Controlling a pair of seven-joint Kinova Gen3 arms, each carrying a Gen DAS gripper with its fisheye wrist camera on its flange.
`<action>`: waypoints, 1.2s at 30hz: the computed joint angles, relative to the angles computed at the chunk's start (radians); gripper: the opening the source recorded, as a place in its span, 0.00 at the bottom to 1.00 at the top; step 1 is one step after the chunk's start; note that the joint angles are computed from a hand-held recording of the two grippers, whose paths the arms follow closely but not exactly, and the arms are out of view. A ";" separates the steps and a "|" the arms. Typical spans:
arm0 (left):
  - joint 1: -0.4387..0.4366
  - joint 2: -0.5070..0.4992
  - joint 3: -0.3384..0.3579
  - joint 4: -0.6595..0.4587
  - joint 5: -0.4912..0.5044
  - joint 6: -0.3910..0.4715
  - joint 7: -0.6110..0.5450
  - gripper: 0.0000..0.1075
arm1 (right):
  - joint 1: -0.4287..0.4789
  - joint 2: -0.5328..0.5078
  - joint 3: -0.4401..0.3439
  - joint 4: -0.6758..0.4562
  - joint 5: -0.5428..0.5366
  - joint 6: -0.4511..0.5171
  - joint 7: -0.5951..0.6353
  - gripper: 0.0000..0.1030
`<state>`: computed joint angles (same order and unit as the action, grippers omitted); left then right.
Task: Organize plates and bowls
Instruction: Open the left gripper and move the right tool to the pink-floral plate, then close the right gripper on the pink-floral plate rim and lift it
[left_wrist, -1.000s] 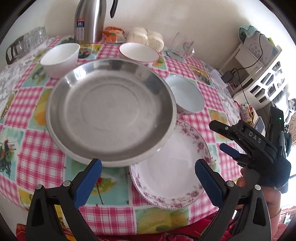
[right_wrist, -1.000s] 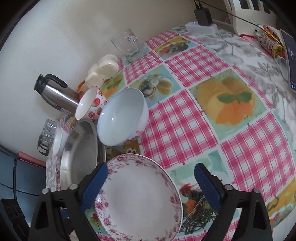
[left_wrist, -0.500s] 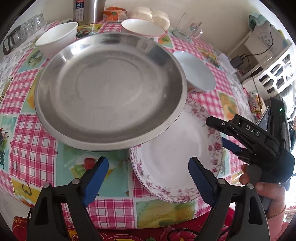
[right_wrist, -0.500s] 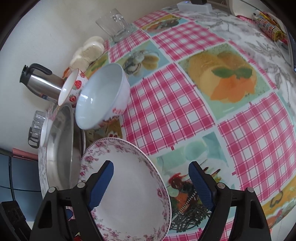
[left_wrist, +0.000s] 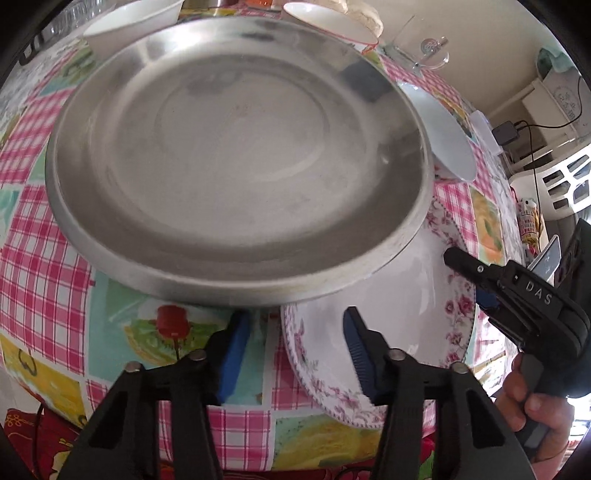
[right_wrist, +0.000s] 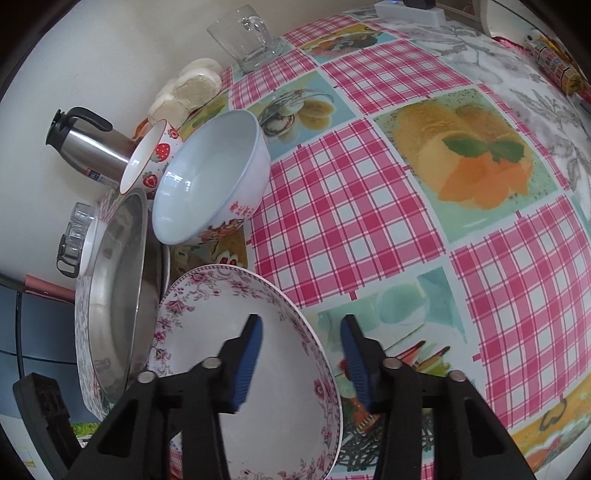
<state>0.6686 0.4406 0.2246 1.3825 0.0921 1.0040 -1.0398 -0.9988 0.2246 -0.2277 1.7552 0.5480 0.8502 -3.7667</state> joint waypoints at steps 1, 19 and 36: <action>-0.003 0.001 0.002 0.003 0.005 -0.006 -0.003 0.38 | -0.005 -0.005 0.001 0.011 0.011 -0.008 -0.014 0.37; -0.007 0.012 0.013 0.024 0.025 -0.068 -0.029 0.17 | -0.010 -0.045 -0.023 0.123 0.149 -0.113 -0.214 0.23; 0.066 0.067 0.019 -0.053 0.019 -0.075 -0.095 0.17 | -0.002 -0.137 -0.118 0.241 0.198 -0.033 -0.425 0.23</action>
<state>0.7347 0.5072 0.2431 1.3292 0.1107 0.9288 -1.1347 -1.0013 0.0872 -0.3457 1.9966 0.7461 0.8175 -4.1921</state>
